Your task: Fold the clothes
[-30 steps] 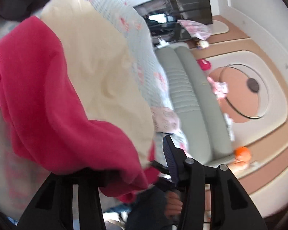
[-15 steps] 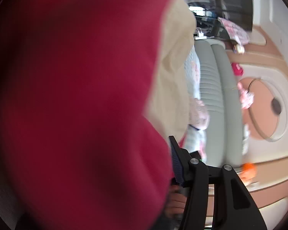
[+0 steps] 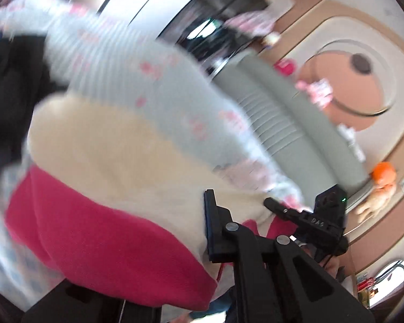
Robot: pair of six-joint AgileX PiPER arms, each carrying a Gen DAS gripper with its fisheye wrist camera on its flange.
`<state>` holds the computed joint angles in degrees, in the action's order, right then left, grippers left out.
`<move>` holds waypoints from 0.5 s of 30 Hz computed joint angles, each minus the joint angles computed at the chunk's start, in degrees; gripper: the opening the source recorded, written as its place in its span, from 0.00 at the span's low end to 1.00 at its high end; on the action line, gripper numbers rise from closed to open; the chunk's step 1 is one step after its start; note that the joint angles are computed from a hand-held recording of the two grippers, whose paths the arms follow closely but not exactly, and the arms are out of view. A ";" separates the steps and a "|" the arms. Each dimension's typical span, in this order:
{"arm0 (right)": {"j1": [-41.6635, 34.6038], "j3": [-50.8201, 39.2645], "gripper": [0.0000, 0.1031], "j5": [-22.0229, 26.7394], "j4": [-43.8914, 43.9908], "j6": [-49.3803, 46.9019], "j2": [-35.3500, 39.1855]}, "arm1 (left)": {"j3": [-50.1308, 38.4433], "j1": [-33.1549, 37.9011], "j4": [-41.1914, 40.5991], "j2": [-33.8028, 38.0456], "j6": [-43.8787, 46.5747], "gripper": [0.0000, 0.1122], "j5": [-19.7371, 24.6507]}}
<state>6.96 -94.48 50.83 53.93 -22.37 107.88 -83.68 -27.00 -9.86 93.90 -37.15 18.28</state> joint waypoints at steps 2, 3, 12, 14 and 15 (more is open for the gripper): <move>-0.69 -1.45 0.09 0.95 3.52 -1.25 -1.62 | -0.29 -1.21 2.71 -2.51 -2.12 0.07 -3.12; -1.57 -1.68 0.11 2.20 7.45 -3.26 -1.83 | -0.95 -2.03 5.85 -3.41 -4.37 0.07 -4.03; -14.65 12.67 0.48 18.21 10.96 -7.28 3.41 | -0.36 -2.97 10.65 -10.72 -3.57 0.07 5.01; -14.89 14.36 0.49 17.05 11.11 -8.01 4.85 | 1.40 -1.67 8.29 -13.16 -0.90 0.06 6.35; -14.76 14.91 0.45 16.00 10.35 -8.67 4.48 | 2.10 -1.13 7.58 -14.27 -0.16 0.06 7.02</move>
<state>-7.80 -79.57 66.84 64.27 -31.05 112.36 -81.58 -28.12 -2.28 79.63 -37.31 25.30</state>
